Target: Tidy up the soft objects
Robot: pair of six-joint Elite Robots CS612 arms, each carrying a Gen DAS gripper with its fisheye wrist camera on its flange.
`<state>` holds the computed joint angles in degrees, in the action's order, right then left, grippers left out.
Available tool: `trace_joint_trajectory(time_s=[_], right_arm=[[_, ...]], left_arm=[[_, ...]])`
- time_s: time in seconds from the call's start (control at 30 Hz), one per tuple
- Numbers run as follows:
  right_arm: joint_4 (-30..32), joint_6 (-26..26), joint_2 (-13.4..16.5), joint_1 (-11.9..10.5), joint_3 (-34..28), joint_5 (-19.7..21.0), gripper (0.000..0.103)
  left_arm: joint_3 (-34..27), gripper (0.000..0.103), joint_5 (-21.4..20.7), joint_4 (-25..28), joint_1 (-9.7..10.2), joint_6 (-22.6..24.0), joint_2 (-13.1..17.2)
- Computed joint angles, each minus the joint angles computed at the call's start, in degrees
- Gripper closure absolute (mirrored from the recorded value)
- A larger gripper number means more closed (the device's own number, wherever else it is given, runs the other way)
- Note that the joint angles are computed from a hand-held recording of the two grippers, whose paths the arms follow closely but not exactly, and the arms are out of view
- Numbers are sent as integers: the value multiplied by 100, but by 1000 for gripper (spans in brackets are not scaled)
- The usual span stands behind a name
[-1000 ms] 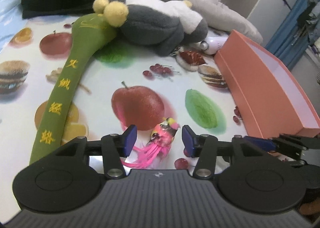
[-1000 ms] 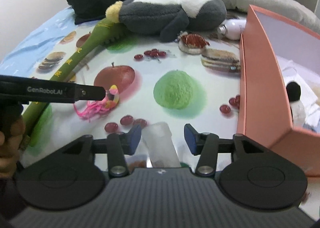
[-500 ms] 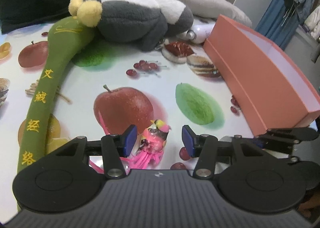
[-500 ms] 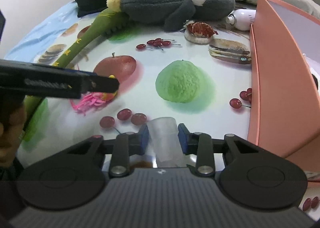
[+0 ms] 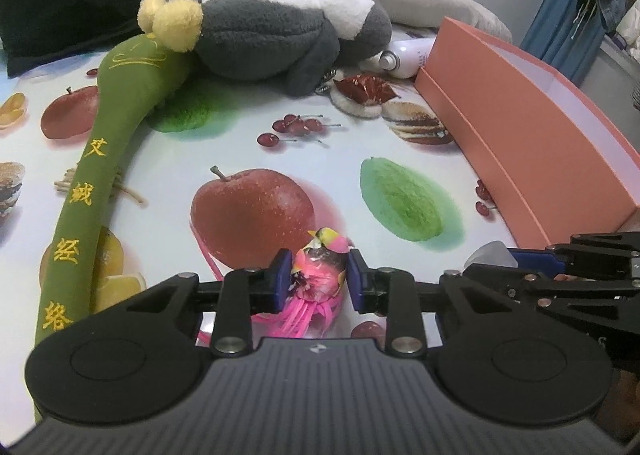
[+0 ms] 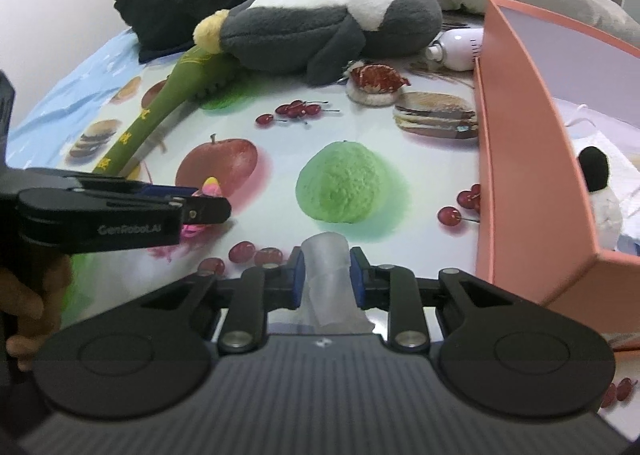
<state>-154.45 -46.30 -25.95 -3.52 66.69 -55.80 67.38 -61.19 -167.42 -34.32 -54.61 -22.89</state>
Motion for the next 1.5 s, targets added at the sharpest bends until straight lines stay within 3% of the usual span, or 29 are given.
trace_joint_trajectory(time_s=[0.47,0.87,1.5], right_arm=[[-928,836,-434,-147,547,348,76],[-1431,984,-848,-356,1064,607,76],[-1802,1441,-1004,-693,1104,532,76]], left_arm=[[417,69,489,-463,-253,-496,-465],[551,69,912,-575,-555,-633,-744],[-279,69,742,-521,-694,-147,-532]])
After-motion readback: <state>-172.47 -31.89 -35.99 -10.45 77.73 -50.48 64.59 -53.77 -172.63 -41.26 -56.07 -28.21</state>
